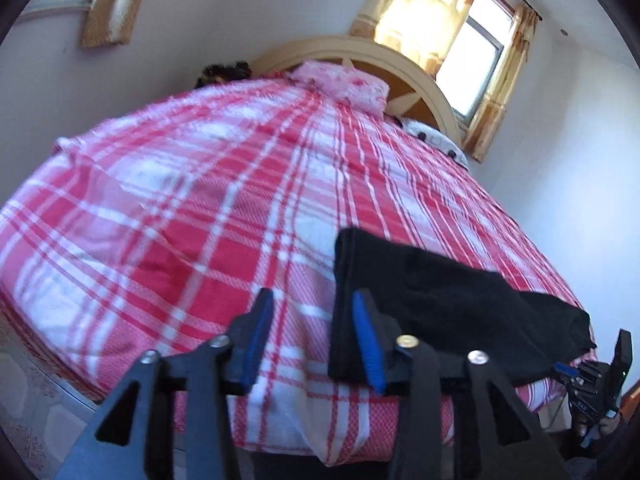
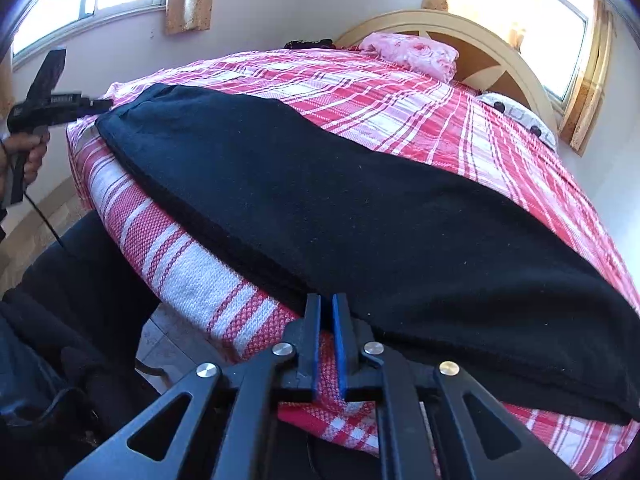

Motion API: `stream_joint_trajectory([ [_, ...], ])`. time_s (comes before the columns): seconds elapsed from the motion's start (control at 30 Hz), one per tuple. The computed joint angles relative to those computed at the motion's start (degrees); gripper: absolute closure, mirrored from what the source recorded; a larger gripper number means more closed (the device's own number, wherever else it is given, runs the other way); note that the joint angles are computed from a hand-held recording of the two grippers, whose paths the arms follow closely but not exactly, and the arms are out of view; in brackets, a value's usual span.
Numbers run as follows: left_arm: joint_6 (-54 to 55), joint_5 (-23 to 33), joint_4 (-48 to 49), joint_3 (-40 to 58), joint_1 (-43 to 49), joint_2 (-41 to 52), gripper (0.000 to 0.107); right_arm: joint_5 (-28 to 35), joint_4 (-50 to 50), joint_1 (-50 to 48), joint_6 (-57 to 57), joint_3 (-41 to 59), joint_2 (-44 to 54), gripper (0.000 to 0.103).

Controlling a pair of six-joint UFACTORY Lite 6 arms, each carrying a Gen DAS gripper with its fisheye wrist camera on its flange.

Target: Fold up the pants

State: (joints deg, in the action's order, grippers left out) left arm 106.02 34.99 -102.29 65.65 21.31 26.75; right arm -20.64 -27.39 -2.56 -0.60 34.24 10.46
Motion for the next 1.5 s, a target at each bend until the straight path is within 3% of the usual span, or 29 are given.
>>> stream_joint_trajectory([
  [0.03,1.1,-0.5,-1.6,-0.7,-0.2,-1.1,0.052,0.1,1.7,0.1,-2.0,-0.6,-0.7,0.087],
  [0.1,2.6,-0.2,-3.1,-2.4,-1.2,-3.9,0.051,0.5,1.3,-1.5,-2.7,-2.0,-3.0,0.070],
  [0.17,3.6,-0.3,-3.4,-2.3,-3.4,-4.8,0.050,0.5,-8.5,-5.7,6.3,-2.2,-4.9,0.066],
  [0.27,6.3,-1.6,-4.9,-4.3,-9.7,-7.1,0.043,-1.2,-26.5,-14.6,23.7,-1.2,-6.6,0.065],
  [0.4,3.5,-2.4,-1.9,-2.1,-18.5,-4.5,0.042,-4.1,-45.5,-28.5,44.3,4.7,-4.5,0.065],
  [0.57,7.0,-5.4,-4.7,-0.3,-28.1,-1.4,0.042,-11.9,-62.5,-47.2,72.9,18.5,6.5,0.065],
  [0.77,7.8,-6.4,-6.1,-1.1,-30.5,0.9,0.042,-17.7,-66.3,-55.8,85.2,28.3,16.3,0.065],
  [1.07,12.7,-3.3,-11.4,-4.8,-29.2,0.1,0.042,-25.4,-67.1,-57.6,94.6,37.8,27.0,0.066],
  [1.13,13.9,-3.1,-12.4,-5.1,-29.2,0.1,0.042,-27.1,-66.7,-57.5,96.3,39.6,29.2,0.072],
  [1.2,15.3,-3.2,-13.1,-5.5,-29.3,0.0,0.042,-28.5,-66.7,-57.6,97.7,41.3,30.9,0.100],
  [1.33,14.3,-3.3,-11.7,-5.2,-28.9,-0.2,0.042,-30.7,-67.3,-59.3,95.8,38.8,28.5,0.101],
  [1.43,13.1,-2.8,-9.8,-4.8,-28.1,0.1,0.042,-28.3,-66.5,-60.6,91.3,34.7,24.3,0.101],
  [1.5,11.8,-2.6,-8.4,-4.3,-27.6,0.3,0.042,-28.8,-69.1,-61.1,93.9,37.4,27.2,0.101],
])
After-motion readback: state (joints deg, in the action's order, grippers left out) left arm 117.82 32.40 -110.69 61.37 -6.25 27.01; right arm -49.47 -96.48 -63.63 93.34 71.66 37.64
